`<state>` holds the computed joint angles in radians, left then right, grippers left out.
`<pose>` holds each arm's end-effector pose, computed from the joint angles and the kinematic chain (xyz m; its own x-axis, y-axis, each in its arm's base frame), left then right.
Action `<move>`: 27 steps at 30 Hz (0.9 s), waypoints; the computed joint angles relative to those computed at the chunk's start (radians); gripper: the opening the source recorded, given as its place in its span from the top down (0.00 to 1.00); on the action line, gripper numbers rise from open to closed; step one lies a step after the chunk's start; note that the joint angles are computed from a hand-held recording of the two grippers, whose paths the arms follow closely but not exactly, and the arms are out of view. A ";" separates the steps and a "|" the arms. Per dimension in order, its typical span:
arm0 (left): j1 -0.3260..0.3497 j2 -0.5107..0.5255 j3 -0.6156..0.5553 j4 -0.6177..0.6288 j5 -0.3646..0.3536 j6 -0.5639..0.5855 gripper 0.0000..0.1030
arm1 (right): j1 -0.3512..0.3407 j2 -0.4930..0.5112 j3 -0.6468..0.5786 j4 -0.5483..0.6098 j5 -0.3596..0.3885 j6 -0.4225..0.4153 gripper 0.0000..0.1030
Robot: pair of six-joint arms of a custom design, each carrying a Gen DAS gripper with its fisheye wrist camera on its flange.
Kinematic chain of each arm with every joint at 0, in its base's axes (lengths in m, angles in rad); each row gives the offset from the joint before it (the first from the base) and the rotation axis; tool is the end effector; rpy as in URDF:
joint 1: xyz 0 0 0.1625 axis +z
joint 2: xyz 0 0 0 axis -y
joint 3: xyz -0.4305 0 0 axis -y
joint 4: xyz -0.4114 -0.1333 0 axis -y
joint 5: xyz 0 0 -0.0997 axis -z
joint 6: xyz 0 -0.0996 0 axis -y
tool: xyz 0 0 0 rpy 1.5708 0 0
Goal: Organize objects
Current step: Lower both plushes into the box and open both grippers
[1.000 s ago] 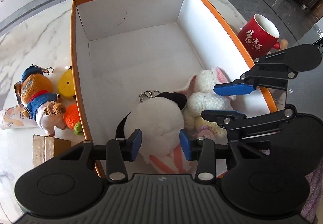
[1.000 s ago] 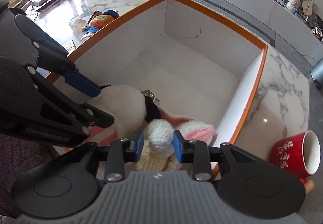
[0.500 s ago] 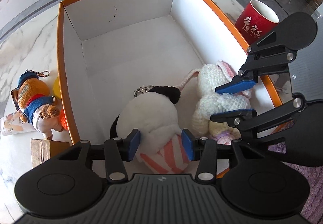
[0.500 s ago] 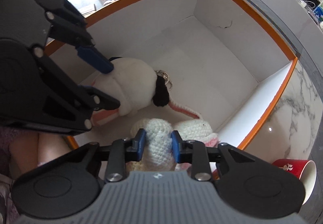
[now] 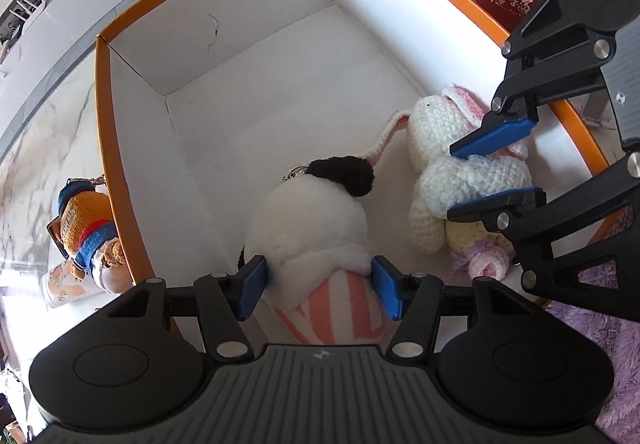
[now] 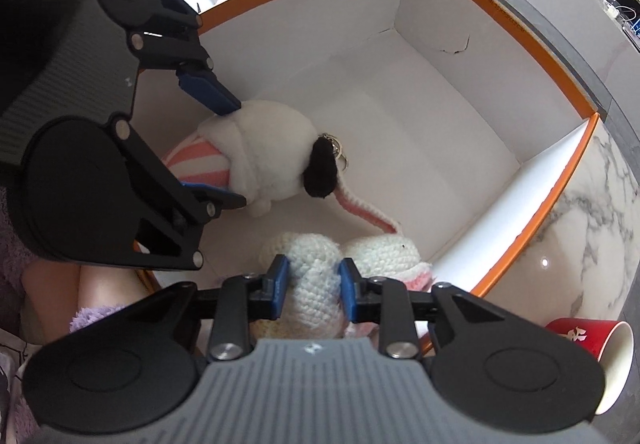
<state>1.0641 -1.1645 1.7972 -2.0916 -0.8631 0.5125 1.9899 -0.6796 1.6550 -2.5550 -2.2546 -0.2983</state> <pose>-0.1144 -0.6142 0.2283 -0.3118 0.8028 -0.5083 0.7288 0.5453 0.4141 0.3353 -0.5797 0.0161 -0.5594 -0.5651 0.6064 -0.5977 0.7819 0.1772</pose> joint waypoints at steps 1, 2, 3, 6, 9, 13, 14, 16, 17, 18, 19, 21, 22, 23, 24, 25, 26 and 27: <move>0.002 -0.001 0.001 -0.004 -0.005 -0.003 0.37 | 0.000 -0.001 0.000 -0.001 -0.001 -0.001 0.71; 0.005 -0.001 -0.003 -0.004 -0.012 -0.015 0.39 | 0.001 -0.001 -0.002 0.000 -0.002 -0.003 0.71; 0.011 -0.001 -0.009 -0.002 -0.027 -0.032 0.40 | 0.001 0.000 -0.004 0.003 -0.003 -0.003 0.71; 0.041 0.002 -0.058 0.040 -0.132 -0.113 0.41 | 0.004 0.003 -0.010 0.017 -0.002 -0.001 0.71; 0.060 0.000 -0.079 0.060 -0.229 -0.157 0.42 | 0.000 0.002 -0.022 0.043 0.007 -0.006 0.71; 0.071 0.007 -0.082 0.048 -0.261 -0.143 0.42 | -0.005 0.011 -0.037 0.074 0.002 -0.016 0.70; 0.078 0.004 -0.088 0.061 -0.280 -0.146 0.42 | -0.007 0.010 -0.038 0.074 0.006 -0.015 0.70; 0.093 0.014 -0.127 0.100 -0.335 -0.159 0.38 | -0.008 0.009 -0.037 0.070 0.007 -0.010 0.70; 0.098 0.014 -0.133 0.103 -0.350 -0.161 0.34 | -0.007 0.010 -0.037 0.071 0.005 -0.007 0.69; 0.099 0.013 -0.133 0.098 -0.362 -0.160 0.33 | -0.006 0.010 -0.038 0.071 0.001 -0.003 0.69; 0.100 0.010 -0.131 0.094 -0.366 -0.152 0.32 | -0.003 0.011 -0.039 0.070 -0.004 0.001 0.69; 0.100 0.002 -0.126 0.085 -0.363 -0.143 0.32 | 0.006 0.007 -0.039 0.062 -0.016 0.012 0.67; 0.099 -0.003 -0.125 0.078 -0.367 -0.143 0.32 | 0.012 0.003 -0.037 0.055 -0.020 0.013 0.61; 0.095 -0.018 -0.109 0.064 -0.372 -0.144 0.32 | 0.018 -0.001 -0.036 0.053 -0.022 0.015 0.55; 0.094 -0.035 -0.092 0.047 -0.381 -0.138 0.32 | 0.027 -0.006 -0.035 0.048 -0.027 0.018 0.51; 0.096 -0.052 -0.084 0.030 -0.395 -0.126 0.32 | 0.034 -0.009 -0.035 0.047 -0.032 0.021 0.51; 0.095 -0.077 -0.070 0.015 -0.406 -0.114 0.32 | 0.043 -0.014 -0.033 0.043 -0.041 0.025 0.51; 0.095 -0.097 -0.063 -0.002 -0.415 -0.095 0.32 | 0.059 -0.024 -0.014 0.027 -0.049 0.034 0.51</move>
